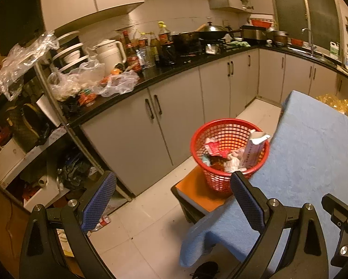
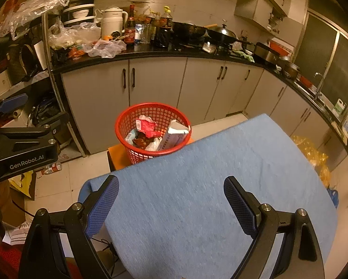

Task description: Collect trash

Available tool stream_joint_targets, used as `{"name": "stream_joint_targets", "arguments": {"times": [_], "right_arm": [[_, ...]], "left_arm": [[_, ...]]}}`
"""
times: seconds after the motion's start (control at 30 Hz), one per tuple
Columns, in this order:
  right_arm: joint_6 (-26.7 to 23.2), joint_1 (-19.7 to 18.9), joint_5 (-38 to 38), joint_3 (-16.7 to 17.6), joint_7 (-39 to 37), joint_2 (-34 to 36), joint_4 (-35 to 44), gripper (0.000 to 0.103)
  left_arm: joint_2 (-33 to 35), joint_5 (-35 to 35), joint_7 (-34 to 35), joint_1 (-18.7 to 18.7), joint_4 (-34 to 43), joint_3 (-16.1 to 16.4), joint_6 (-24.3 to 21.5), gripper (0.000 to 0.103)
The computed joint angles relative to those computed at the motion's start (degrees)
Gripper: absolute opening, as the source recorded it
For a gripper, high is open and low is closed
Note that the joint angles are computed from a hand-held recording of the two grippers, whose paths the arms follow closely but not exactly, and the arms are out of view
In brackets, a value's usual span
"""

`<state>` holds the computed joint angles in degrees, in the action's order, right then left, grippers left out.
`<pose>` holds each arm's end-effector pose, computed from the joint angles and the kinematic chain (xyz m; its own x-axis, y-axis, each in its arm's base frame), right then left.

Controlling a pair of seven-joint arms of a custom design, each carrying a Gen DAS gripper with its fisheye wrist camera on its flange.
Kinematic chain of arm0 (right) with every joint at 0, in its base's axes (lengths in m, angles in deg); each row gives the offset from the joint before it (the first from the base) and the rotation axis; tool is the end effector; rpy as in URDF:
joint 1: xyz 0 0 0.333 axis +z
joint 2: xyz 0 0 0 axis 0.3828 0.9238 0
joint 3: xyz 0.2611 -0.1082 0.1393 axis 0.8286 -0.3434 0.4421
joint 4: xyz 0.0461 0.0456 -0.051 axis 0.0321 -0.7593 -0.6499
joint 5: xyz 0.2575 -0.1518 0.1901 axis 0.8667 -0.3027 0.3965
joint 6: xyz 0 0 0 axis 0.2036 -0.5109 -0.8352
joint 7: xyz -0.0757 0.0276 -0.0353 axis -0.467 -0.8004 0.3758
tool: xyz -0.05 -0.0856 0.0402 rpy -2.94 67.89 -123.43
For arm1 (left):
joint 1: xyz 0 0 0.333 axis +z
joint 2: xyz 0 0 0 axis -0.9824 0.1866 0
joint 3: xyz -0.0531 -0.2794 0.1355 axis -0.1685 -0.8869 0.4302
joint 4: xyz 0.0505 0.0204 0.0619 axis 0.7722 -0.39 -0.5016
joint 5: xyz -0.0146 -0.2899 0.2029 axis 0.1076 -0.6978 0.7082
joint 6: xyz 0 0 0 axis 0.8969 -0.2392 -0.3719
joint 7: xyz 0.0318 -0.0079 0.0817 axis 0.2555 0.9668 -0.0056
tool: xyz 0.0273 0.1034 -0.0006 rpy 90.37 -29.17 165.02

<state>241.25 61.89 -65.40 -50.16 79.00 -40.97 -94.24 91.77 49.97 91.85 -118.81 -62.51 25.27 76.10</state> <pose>0.5229 0.4062 0.4303 0.2607 -0.9514 0.1641 -0.6865 -0.3022 -0.6614 0.4906 -0.4707 0.4350 0.0910 -0.9772 -0.1921 -0.6434 0.0895 -0.7603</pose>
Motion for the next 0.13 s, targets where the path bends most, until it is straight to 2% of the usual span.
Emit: {"name": "stream_joint_targets", "arguments": {"times": [0.07,0.13], "right_arm": [[-0.4,-0.17,0.45,-0.21,1.09,-0.54,-1.13,0.094],[-0.84,-0.51,0.8,-0.36,2.94,-1.54,-3.02,0.094]], "left_arm": [[0.73,0.26,0.24,0.38,0.41,-0.21,2.68,0.098],[1.87,1.37,0.88,0.63,0.92,-0.2,7.62,0.098]]}}
